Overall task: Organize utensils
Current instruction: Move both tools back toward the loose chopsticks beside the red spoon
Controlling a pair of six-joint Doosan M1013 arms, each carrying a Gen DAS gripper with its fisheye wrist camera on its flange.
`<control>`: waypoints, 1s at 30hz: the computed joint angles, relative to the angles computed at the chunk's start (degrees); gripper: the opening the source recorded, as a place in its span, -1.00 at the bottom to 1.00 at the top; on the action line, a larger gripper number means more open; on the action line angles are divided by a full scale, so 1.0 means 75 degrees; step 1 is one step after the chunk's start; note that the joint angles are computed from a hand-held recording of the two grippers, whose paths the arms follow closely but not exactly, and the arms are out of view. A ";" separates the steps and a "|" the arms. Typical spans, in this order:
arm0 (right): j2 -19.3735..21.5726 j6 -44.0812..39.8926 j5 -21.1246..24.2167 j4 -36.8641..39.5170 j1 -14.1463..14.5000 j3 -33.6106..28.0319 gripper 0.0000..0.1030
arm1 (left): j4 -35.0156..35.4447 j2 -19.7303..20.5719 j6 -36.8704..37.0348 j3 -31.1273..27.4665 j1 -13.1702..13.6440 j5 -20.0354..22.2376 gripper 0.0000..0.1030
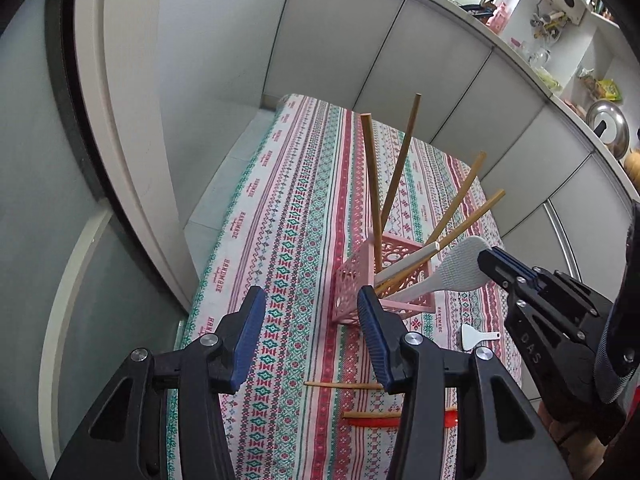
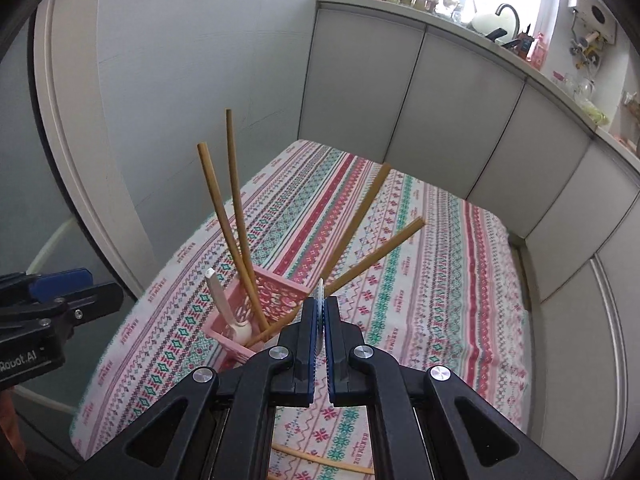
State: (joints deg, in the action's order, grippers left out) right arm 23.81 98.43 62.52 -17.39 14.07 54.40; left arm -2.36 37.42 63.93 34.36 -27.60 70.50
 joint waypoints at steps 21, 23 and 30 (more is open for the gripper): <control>-0.0688 0.0407 0.0000 0.1743 -0.0607 0.0471 0.06 | -0.0177 0.0115 0.0683 -0.0205 -0.0152 0.0625 0.19; -0.0805 0.0523 0.0066 0.1927 -0.0732 0.0647 0.19 | -0.0192 0.0161 0.0806 -0.0265 -0.0194 0.0823 0.20; -0.1007 0.0758 0.0702 0.1876 -0.1035 0.1135 0.35 | -0.0301 0.0373 0.1276 -0.0460 -0.0386 0.1433 0.33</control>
State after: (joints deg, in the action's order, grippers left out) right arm 16.26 104.11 67.78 -3.32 6.31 62.91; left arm -4.62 40.21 73.50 30.91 -30.50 81.24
